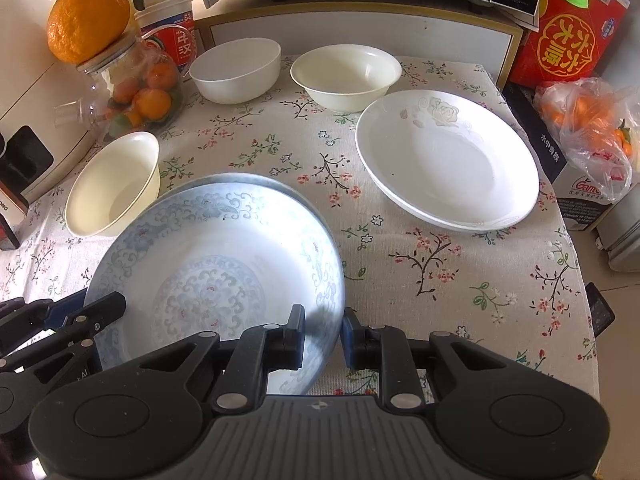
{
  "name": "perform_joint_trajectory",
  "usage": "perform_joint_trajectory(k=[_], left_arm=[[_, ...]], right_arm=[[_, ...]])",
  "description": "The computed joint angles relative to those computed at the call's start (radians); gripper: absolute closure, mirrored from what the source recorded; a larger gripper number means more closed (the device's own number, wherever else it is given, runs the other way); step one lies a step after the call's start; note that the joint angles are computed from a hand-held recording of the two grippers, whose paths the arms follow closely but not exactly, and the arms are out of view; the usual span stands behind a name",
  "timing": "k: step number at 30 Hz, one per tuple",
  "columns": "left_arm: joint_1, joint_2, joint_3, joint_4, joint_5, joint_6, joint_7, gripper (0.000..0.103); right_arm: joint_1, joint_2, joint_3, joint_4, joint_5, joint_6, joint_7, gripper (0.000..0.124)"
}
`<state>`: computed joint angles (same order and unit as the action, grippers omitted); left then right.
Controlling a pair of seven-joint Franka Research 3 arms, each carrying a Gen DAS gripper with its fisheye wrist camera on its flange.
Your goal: Organize plates and bowls
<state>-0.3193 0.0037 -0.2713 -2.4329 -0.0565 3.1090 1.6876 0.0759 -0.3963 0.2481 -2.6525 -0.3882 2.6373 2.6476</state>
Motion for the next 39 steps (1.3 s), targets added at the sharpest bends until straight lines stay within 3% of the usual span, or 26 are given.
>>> perform_joint_trajectory(k=[4,9,19,23,25,28,32,39], left_arm=[[-0.004,0.002,-0.009,0.011,-0.101,-0.044,0.064,0.073],[0.002,0.0,0.004,0.008,0.044,-0.046,-0.048,0.063],[-0.004,-0.013,0.005,0.025,-0.09,-0.097,0.04,0.027],[-0.007,-0.013,0.009,0.04,-0.079,-0.097,0.018,0.015],[-0.006,-0.006,0.007,0.051,-0.011,-0.078,-0.033,0.008],[-0.005,0.012,0.006,0.073,0.134,-0.052,-0.13,0.003],[-0.015,0.06,0.005,0.155,0.295,-0.079,-0.213,0.0],[-0.026,0.204,-0.042,0.336,0.324,-0.107,-0.182,0.0]], right_arm=[[0.01,0.014,-0.001,0.015,-0.007,-0.011,-0.022,0.095],[0.018,0.027,-0.001,0.03,-0.025,-0.017,-0.029,0.08],[0.012,0.023,-0.002,0.029,-0.05,-0.005,-0.02,0.054],[-0.007,0.001,0.004,0.011,-0.072,0.004,0.003,0.046],[-0.026,-0.012,0.015,0.002,-0.097,0.004,0.026,0.042],[-0.06,-0.032,0.029,-0.011,-0.143,0.006,0.059,0.039],[-0.114,-0.059,0.032,-0.04,-0.194,0.04,0.115,0.034],[-0.234,-0.076,0.027,-0.093,-0.256,0.127,0.221,0.032]])
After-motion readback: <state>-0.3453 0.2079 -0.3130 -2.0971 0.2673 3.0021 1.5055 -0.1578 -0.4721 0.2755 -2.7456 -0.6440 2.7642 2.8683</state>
